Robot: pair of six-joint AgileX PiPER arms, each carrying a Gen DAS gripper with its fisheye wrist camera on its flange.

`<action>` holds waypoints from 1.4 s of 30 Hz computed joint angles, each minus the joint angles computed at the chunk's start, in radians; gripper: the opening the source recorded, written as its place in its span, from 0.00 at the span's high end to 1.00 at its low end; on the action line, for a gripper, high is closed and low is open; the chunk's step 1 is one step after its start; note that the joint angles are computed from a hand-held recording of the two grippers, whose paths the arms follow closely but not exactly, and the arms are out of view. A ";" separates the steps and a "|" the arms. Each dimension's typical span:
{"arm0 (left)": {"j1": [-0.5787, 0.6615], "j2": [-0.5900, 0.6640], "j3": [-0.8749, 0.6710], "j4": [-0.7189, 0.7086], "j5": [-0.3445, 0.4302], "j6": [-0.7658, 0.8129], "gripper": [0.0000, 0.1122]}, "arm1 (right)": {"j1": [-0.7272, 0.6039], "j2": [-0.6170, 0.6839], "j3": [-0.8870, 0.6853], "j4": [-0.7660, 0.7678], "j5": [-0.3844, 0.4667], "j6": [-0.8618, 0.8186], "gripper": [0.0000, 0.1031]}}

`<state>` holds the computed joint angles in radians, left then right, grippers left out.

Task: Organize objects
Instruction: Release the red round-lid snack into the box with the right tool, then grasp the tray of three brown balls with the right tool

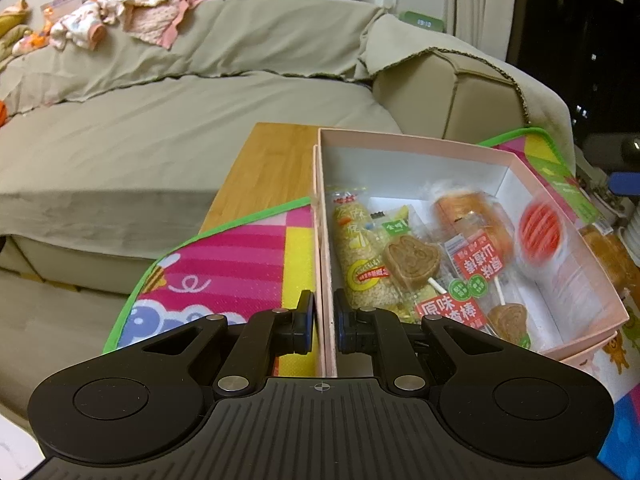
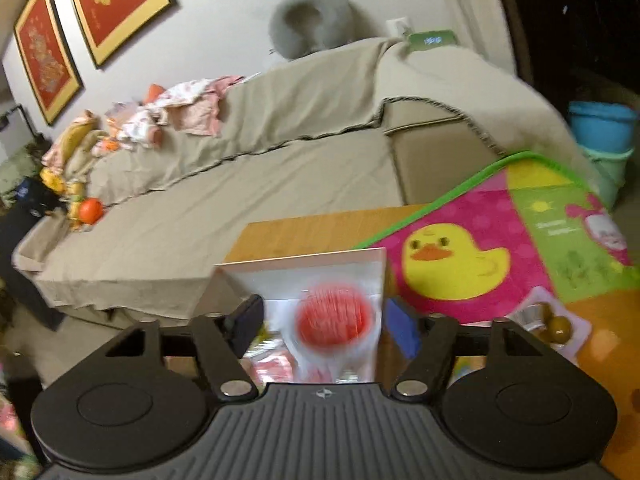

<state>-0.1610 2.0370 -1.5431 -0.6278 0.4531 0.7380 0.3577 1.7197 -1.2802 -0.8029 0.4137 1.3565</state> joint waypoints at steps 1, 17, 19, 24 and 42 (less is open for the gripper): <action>0.000 0.000 0.000 -0.002 0.000 0.002 0.89 | 0.008 -0.009 0.021 -0.056 0.007 0.050 0.29; -0.003 0.002 -0.002 0.010 -0.006 -0.020 0.89 | 0.095 -0.107 0.374 -0.429 0.264 0.361 0.20; -0.006 0.000 0.001 0.019 -0.011 -0.028 0.89 | 0.094 -0.100 0.392 -0.455 0.266 0.392 0.18; -0.008 -0.001 0.002 0.029 -0.013 -0.037 0.89 | 0.074 -0.103 0.422 -0.521 0.232 0.467 0.18; -0.009 -0.001 0.007 0.019 -0.016 -0.028 0.89 | -0.187 -0.060 0.348 -0.619 0.182 0.448 0.14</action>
<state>-0.1696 2.0365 -1.5360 -0.6091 0.4375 0.7104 0.1710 1.6595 -0.9326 -1.4216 0.5959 1.8043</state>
